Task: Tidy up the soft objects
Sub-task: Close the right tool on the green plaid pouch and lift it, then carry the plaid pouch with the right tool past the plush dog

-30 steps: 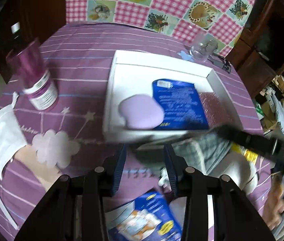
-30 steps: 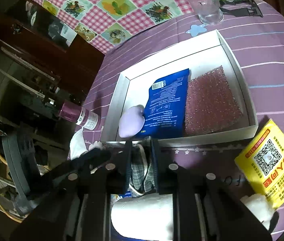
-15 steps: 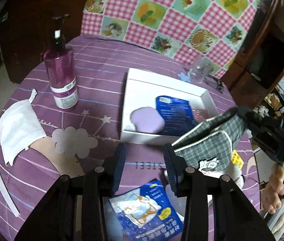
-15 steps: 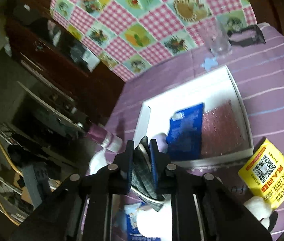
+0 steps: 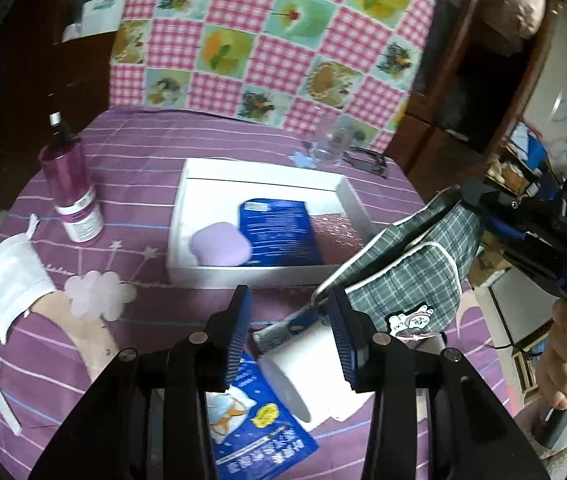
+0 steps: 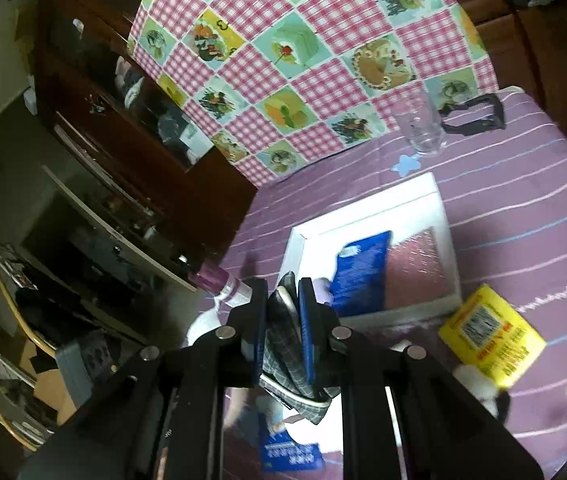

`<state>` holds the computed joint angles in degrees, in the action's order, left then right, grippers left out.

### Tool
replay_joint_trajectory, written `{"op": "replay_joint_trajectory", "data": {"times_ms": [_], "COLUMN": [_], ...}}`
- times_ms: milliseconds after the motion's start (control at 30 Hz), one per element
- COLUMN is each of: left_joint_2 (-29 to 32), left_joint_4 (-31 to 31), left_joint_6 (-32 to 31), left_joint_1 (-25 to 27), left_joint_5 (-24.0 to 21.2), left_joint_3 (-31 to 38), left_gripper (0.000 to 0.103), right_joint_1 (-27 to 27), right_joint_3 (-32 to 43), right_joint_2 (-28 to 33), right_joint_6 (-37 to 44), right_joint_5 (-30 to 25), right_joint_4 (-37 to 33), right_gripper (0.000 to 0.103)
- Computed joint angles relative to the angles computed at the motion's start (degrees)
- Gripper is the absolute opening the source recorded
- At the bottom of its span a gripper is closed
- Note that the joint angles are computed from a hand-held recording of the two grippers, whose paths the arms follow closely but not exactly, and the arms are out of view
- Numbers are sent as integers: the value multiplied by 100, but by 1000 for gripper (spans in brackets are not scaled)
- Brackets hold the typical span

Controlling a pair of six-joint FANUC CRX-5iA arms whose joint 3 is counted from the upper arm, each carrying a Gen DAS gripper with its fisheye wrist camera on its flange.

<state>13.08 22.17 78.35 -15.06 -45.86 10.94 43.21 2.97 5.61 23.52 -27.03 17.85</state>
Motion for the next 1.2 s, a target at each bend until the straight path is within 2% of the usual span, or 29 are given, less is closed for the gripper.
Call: {"op": "replay_joint_trajectory", "data": {"times_ms": [67, 233, 333, 467, 567, 667, 900, 933, 1100, 1167, 1200], "left_joint_2": [17, 91, 196, 383, 503, 570, 432, 410, 216, 259, 308], "left_joint_4": [-5, 350, 453, 201, 247, 234, 568, 648, 921, 769, 477], "left_joint_6": [-30, -435, -678, -634, -759, -853, -1667, -1783, -2420, -2453, -2240], "left_joint_1": [-84, -280, -434, -651, -756, -819, -785, -761, -754, -797, -834], "left_joint_5": [19, 109, 40, -155, -248, -388, -514, -544, -205, -104, -102], "left_joint_3": [4, -94, -42, 201, 260, 294, -191, -282, -843, -842, -738], "left_gripper": [39, 39, 39, 39, 39, 39, 39, 38, 36, 36, 36], "right_joint_1": [5, -51, -24, -21, -33, -68, -88, -86, -125, -79, -57], "right_joint_3": [-281, -721, -1060, -1669, -1998, -2433, -3177, -3122, -3428, -3378, -3347], "right_joint_2": [-181, -570, -811, -1198, -1412, -1648, -1955, -1928, -2023, -2019, -2013], "right_joint_6": [-370, -576, -918, -1400, -1699, -2026, -2917, -2848, -3242, -3070, -2943], "right_joint_5": [-15, -78, -177, 17, 74, 386, 901, 864, 1037, 902, 850], "right_joint_4": [354, 282, 520, 857, 1015, 1212, 2027, 1969, 2405, 2187, 2033], "right_gripper": [16, 16, 16, 16, 16, 16, 16, 16, 16, 16, 16]}}
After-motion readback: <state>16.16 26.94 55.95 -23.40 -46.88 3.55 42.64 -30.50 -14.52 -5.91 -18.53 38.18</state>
